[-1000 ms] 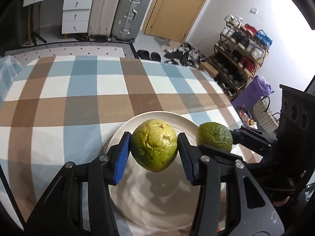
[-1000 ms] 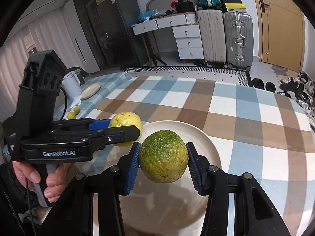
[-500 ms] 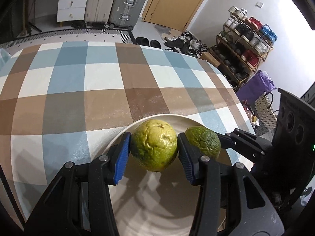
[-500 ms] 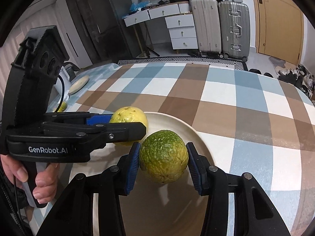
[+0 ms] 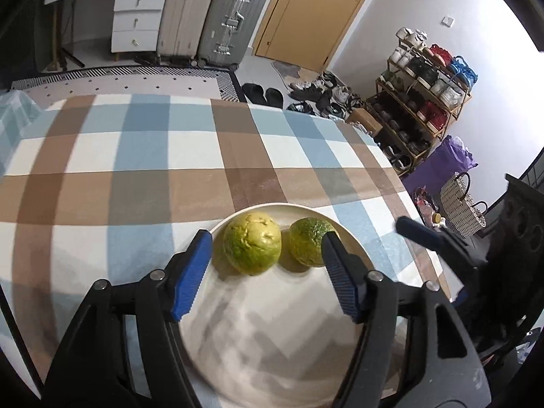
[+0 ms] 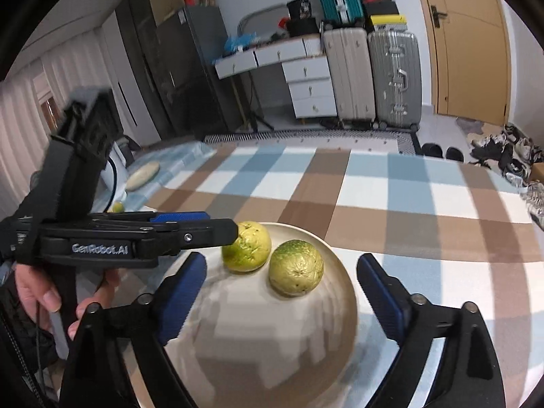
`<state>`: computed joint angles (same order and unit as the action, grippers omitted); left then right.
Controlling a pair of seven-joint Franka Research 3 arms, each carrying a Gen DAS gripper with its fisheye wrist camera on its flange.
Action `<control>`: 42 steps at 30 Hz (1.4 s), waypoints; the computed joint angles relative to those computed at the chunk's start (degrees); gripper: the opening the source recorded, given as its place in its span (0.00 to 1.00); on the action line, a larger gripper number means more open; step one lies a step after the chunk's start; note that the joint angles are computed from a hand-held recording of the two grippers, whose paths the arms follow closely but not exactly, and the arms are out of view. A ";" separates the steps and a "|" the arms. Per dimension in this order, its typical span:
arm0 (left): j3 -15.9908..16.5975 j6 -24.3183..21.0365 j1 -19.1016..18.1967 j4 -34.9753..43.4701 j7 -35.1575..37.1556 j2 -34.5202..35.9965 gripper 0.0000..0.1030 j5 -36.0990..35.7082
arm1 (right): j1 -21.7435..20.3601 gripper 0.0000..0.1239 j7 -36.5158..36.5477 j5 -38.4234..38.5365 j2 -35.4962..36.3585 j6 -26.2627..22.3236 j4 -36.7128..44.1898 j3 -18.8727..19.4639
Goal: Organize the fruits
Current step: 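Lower both green citrus onto the cream plate and open both grippers, then move both tools back over the remaining fruits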
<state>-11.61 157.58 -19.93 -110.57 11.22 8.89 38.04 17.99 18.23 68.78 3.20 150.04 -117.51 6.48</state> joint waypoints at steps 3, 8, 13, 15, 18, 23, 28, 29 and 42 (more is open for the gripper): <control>-0.29 -1.92 -1.30 -3.13 -4.81 -4.32 0.66 4.96 | -0.32 0.79 -0.60 0.04 -4.58 -1.44 -3.59 -0.75; -4.57 -8.87 -2.23 -7.15 -10.48 -11.51 0.82 10.33 | 0.74 0.83 -2.72 4.24 -13.68 -1.85 -11.29 -2.94; -9.34 -14.99 -3.32 -8.95 -13.66 -16.51 0.98 12.98 | 3.36 0.83 -4.28 8.11 -23.76 1.48 -19.44 -4.50; -11.20 -17.82 -3.97 -9.05 -14.98 -18.04 0.99 14.25 | 4.63 0.83 -5.42 8.99 -27.38 3.61 -22.35 -4.62; -13.18 -20.85 -5.14 -8.82 -15.38 -19.49 0.99 14.38 | 6.23 0.83 -4.93 8.73 -32.90 4.75 -26.60 -5.11; -15.88 -26.41 -7.31 -7.73 -16.65 -20.03 0.99 14.26 | 8.59 0.83 -2.31 7.53 -40.29 6.33 -31.72 -6.18; -17.73 -31.86 -9.60 -8.42 -20.38 -20.80 0.99 14.42 | 10.37 0.83 0.72 6.16 -47.24 9.28 -37.03 -6.41; -17.87 -32.15 -10.05 -8.97 -21.29 -21.08 0.99 14.22 | 10.86 0.83 1.29 5.72 -48.07 9.40 -37.80 -6.78; -16.97 -27.09 -12.81 -17.40 -31.50 -20.29 0.99 11.22 | 12.32 0.83 9.80 0.73 -51.66 5.99 -46.10 -9.80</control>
